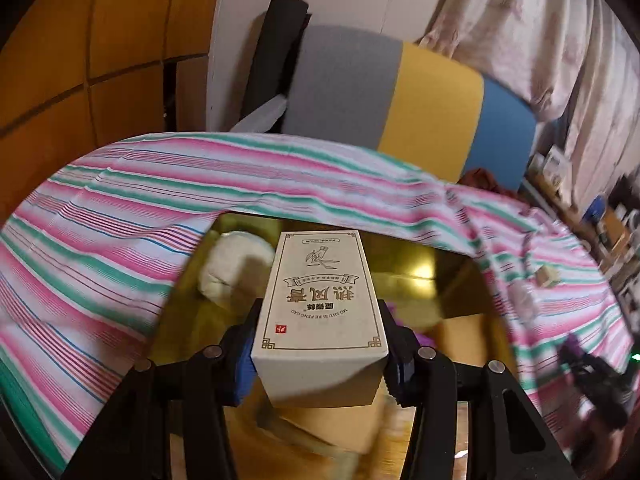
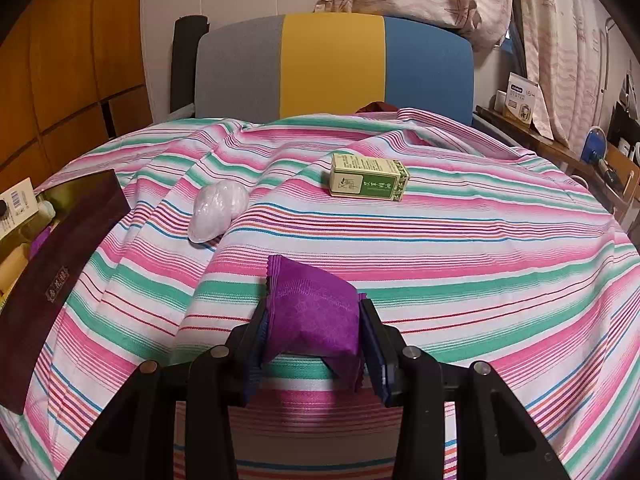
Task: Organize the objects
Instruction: 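Carry the cream box into the gold tin and open the left gripper, then lower the purple pouch into the gold tin and open the right gripper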
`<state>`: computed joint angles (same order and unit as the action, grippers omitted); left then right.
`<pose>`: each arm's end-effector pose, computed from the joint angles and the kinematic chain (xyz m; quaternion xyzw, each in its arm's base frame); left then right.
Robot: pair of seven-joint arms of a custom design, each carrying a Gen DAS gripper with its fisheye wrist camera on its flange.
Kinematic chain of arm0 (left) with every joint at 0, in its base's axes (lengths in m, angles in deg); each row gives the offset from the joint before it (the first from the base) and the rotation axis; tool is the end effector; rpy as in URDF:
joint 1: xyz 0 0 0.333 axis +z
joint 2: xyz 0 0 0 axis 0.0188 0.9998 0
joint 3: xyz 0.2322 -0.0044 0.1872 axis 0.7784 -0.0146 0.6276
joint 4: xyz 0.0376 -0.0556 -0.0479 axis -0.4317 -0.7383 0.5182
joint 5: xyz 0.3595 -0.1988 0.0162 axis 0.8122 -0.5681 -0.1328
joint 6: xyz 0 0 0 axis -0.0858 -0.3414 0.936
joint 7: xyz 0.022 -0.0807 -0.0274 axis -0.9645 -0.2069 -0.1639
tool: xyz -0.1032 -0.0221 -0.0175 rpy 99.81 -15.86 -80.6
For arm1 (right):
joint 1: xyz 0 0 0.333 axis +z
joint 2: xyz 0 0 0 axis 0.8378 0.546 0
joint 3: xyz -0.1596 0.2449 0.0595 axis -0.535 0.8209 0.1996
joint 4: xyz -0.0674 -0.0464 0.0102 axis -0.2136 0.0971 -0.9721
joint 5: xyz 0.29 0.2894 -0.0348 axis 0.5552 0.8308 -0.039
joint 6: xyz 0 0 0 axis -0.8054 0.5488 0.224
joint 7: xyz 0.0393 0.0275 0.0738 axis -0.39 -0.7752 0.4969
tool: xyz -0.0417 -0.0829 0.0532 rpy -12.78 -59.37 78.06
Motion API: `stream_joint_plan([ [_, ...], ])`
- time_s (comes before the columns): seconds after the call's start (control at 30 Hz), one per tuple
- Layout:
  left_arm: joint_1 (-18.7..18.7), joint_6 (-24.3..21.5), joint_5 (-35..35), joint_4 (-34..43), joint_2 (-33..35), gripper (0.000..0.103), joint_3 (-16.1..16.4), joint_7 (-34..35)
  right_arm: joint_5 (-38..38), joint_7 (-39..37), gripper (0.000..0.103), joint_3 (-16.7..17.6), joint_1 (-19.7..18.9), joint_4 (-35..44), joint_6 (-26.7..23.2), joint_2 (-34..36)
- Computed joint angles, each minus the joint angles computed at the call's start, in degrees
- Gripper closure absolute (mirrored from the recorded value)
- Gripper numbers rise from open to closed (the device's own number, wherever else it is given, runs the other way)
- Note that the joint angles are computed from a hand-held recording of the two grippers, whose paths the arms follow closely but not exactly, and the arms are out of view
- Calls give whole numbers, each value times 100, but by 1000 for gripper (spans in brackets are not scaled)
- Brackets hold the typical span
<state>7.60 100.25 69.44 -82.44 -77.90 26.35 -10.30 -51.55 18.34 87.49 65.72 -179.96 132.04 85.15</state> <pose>0.4726 -0.0950 0.5215 -0.8156 0.4275 -0.2596 0.2909 0.6306 0.1204 0.4679 -0.7991 0.4505 -0.1997 0.3445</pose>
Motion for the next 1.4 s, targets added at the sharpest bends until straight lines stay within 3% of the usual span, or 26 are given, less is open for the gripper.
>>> stream_joint_plan([
  [0.13,-285,-155,-499,-1,151,50,352,712,-147,142,60,-20,4,28,-36,34],
  [0.2,-246,-309,-582,-13,144,40,314,735,-214,184,60,-18,7,27,-25,39],
  [0.27,-132,-426,-455,-101,10,22,173,512,-229,175,60,-8,2,16,-8,34],
  [0.43,-7,-703,-175,-344,-405,16,-115,-173,-118,29,62,24,-23,14,-33,24],
  [0.57,73,-984,145,-497,-742,4,-449,-1081,122,-276,62,53,-31,-7,-85,-21],
  [0.8,-71,-1179,489,-767,-1231,0,-832,-2353,418,-525,62,7,17,-81,-178,-178],
  [1.07,-363,-1311,723,-914,-1439,0,-1007,-3053,1160,-449,62,-78,197,-153,-1199,-581],
  [1.2,-515,-1354,751,-975,-1501,0,-1008,-3198,1527,-771,62,-66,461,-150,-1653,-822],
  [1.4,-650,-1364,741,-1036,-1573,0,-989,-3332,1425,-887,62,62,926,146,-2250,-814],
])
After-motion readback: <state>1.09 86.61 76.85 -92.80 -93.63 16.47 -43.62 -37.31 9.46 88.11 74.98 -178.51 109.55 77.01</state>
